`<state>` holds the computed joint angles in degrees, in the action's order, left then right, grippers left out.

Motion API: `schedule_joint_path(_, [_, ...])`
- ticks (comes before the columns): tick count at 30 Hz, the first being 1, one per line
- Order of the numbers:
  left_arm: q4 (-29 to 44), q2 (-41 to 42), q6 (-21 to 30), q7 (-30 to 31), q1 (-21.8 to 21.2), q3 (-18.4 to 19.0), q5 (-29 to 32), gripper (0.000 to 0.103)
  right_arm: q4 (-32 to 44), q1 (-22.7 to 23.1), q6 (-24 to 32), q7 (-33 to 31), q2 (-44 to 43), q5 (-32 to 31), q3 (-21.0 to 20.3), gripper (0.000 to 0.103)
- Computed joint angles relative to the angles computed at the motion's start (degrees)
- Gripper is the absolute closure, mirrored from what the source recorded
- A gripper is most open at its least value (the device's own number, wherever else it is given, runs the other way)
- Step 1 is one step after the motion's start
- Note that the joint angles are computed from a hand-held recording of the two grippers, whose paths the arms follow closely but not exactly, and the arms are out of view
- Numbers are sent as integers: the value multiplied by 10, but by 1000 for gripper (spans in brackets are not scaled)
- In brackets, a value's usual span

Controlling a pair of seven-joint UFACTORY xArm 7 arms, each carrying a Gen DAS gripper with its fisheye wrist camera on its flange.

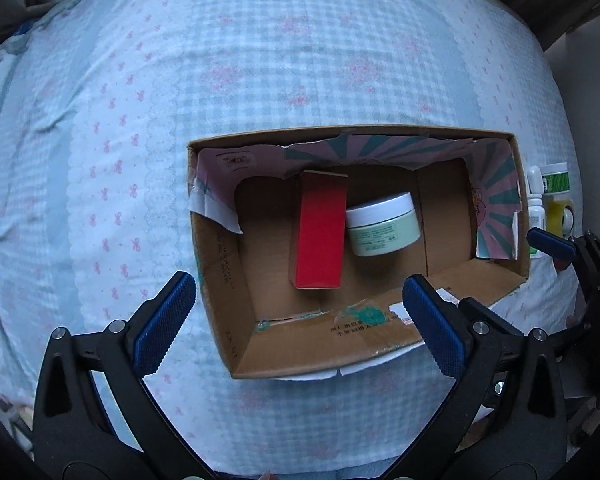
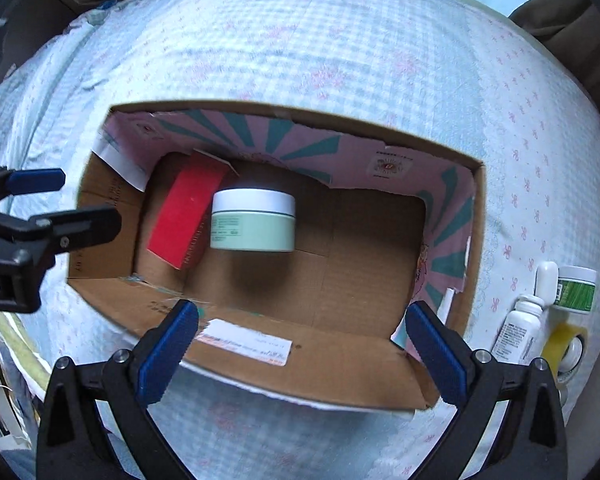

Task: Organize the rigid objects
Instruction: 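Lift both tools away from the cardboard box toward the remaining items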

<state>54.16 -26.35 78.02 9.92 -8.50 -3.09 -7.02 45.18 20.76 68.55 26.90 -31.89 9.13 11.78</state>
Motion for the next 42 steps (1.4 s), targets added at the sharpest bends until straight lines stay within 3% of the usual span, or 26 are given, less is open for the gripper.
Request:
schedule_joint_path(6, [15,-72,39,11,7,18,-6,0,46,5,41,28,-23,-11,20,0])
schedule_joint_path(17, [69,-194,133,27,18,50,-29,0,124,3,134,173,-111,-12,73,0])
schedule_joint_path(21, [82,-234,153,25,13,39,-40,0,154,-3,180,218,-155,-20,93,0])
schedule_joint_path(28, [101,-280,178,-38,-13,-12,-80,0,187,-26,292,229,-258,-47,97,0])
schedule_joint_path(31, [101,-295,176,-79,-27,-57,-93,0,177,-37,339,210,-324,-58,76,0])
schedule_joint_path(37, [107,-294,152,-225,-42,-151,-133,0,127,-35,402,128,-459,-105,0,0])
schedule_joint_path(42, [114,-258,105,-333,-53,-239,-161,0,87,-21,440,23,-539,-179,-69,0])
